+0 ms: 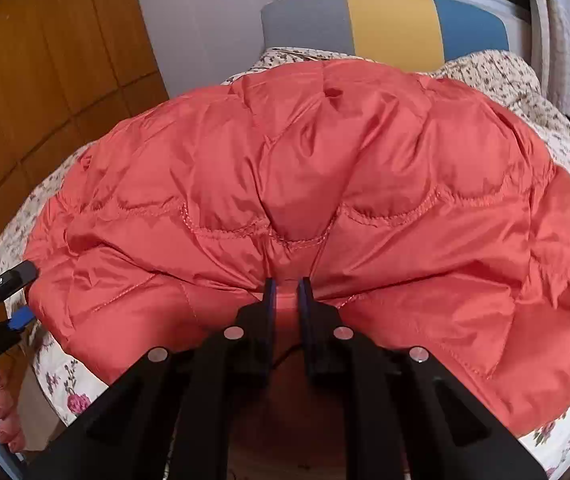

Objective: Fold large clothes

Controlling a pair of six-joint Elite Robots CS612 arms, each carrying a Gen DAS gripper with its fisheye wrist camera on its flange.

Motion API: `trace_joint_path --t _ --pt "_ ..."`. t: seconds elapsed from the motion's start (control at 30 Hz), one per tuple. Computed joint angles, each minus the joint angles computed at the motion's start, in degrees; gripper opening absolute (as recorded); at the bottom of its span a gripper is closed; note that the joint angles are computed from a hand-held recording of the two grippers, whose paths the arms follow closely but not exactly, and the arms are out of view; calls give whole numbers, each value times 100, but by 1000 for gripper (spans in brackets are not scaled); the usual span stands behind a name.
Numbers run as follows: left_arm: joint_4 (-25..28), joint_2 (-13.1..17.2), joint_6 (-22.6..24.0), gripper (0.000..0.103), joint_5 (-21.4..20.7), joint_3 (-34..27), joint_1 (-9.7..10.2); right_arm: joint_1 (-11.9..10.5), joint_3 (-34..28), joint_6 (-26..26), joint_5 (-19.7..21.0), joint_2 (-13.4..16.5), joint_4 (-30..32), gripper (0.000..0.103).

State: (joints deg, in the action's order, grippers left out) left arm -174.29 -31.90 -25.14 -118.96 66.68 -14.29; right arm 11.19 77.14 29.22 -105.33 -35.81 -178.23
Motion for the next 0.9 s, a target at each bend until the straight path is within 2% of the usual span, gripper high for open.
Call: trace_joint_path --t 0.07,0.17,0.37,0.5,0.57,0.63,0.67,0.73,0.8,0.9 --pt "37 92 -141 82 -73 -161 -5 5 -7 -37 -37 23 -55 11" --pt "-214 279 -776 82 -160 -393 -1 27 53 -2 -87 36 -214 11" --pt "-502 469 -1554 81 -171 -667 -27 14 116 104 -19 39 -343 11" --pt "-458 570 -1977 68 -246 -864 -32 10 160 15 0 38 -440 11" --pt "-334 598 -2092 52 -271 -947 -26 7 180 29 29 49 -525 11" --pt "-125 595 -2214 31 -239 -983 -16 -2 243 30 70 42 -627 11" --pt "-149 590 -2254 29 -244 -979 -7 -11 259 31 105 42 -670 11" --pt "-174 505 -1992 22 -120 -889 -25 -38 317 16 179 28 -749 11" --pt "-246 347 -1423 19 147 -734 -87 -70 381 41 270 17 -853 11" --pt "-482 172 -887 19 390 -558 -164 -97 422 100 354 20 -949 11"
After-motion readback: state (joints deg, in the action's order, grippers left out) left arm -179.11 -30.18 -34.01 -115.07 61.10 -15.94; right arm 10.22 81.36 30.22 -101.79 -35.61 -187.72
